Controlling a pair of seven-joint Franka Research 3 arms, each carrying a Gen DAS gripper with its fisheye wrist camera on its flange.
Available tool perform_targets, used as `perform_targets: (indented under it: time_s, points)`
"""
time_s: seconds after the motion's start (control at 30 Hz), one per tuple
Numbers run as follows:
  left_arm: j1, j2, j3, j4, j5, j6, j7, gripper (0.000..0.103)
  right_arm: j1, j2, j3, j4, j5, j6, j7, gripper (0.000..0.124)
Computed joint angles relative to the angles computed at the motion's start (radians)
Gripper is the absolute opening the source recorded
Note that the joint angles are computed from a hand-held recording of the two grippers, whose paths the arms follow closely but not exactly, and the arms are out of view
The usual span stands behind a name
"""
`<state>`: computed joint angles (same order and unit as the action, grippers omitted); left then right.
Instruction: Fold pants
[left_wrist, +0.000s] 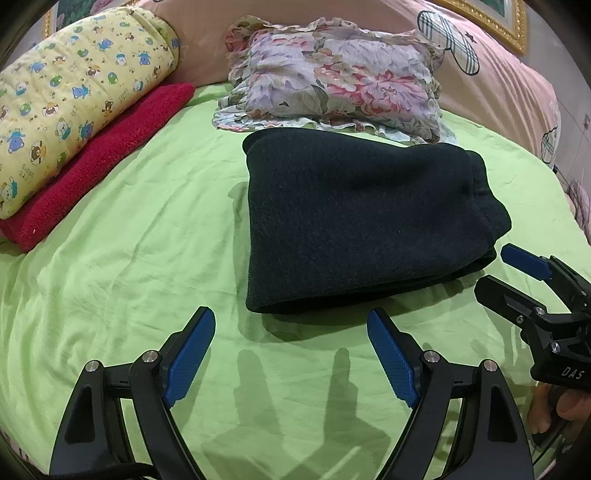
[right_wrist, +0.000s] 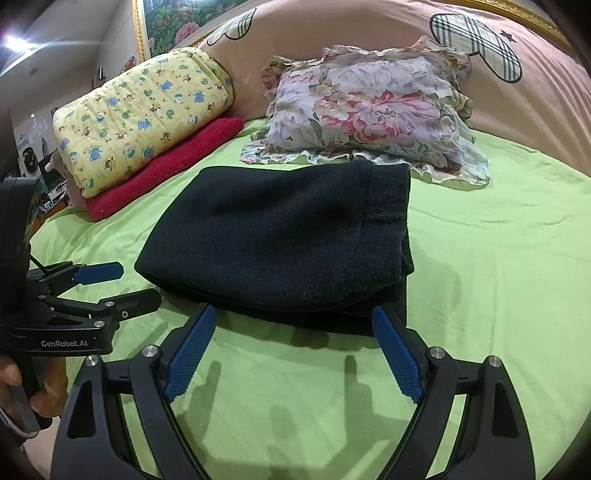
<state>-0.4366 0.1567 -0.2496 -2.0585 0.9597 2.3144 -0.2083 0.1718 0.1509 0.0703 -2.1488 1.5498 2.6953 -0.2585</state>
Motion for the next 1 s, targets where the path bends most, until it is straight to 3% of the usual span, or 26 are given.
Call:
perform_targets:
  time_s: [1.0]
  points:
    - [0.007,0.000,0.005,-0.001,0.007,0.023,-0.005,0.085,0.000,-0.005,0.000,0.003,-0.005,0.006,0.014,0.088]
